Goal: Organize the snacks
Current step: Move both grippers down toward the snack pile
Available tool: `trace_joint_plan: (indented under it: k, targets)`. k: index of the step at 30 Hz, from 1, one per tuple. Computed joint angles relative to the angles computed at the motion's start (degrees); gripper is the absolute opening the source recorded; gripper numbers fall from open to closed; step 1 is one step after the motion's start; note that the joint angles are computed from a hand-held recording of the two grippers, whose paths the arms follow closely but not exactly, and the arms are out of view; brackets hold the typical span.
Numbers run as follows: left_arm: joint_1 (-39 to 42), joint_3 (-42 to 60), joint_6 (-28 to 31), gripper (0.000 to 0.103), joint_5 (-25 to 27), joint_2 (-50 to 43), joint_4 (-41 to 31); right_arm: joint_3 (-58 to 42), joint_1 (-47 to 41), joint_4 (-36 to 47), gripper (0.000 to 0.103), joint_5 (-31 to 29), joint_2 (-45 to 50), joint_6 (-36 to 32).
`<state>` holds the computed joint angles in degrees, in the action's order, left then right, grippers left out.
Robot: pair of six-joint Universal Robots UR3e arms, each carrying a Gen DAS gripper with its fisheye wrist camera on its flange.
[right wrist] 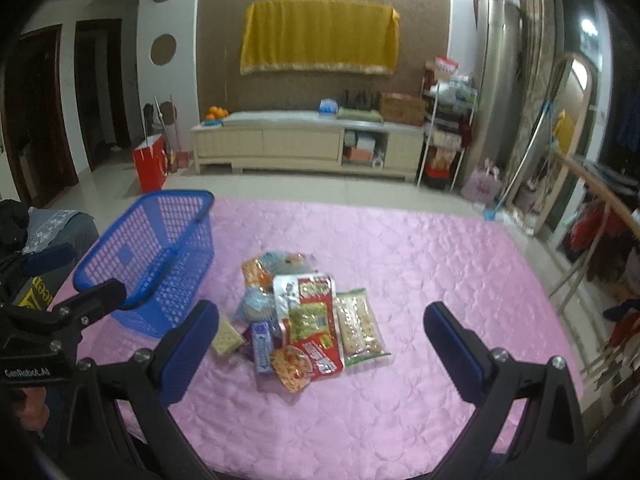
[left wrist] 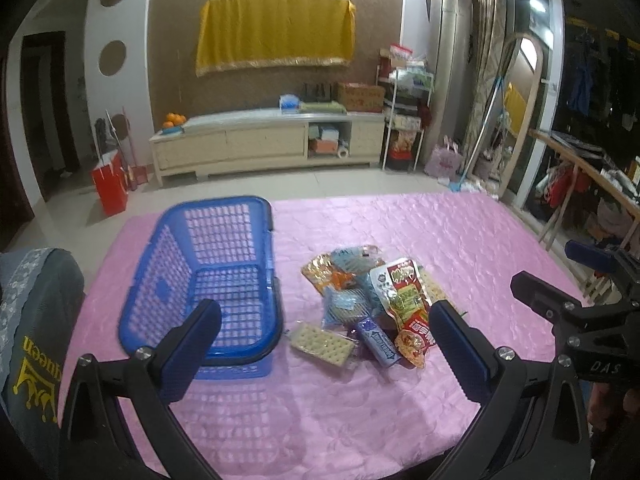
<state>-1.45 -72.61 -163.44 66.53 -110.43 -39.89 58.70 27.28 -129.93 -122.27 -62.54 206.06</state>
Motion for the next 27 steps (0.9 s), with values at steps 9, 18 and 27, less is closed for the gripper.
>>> trace_joint_plan:
  k: [9,18,27]
  targets:
    - [-7.84,19.34,-1.22,0.103,5.59,-14.91,-10.13,10.98,-9.58,-5.70,0.103,10.13,-2.65,-2.81]
    - [-11.35,38.48,-3.50,0.103,10.69,-29.40,-20.84,16.94,-17.94,-12.08,0.103,24.36,0.16,-8.38]
    - [-13.40,43.68,-1.56,0.103,14.49,-35.41,-19.89,11.62,-23.93,-12.23,0.092,39.33,8.59,-18.92]
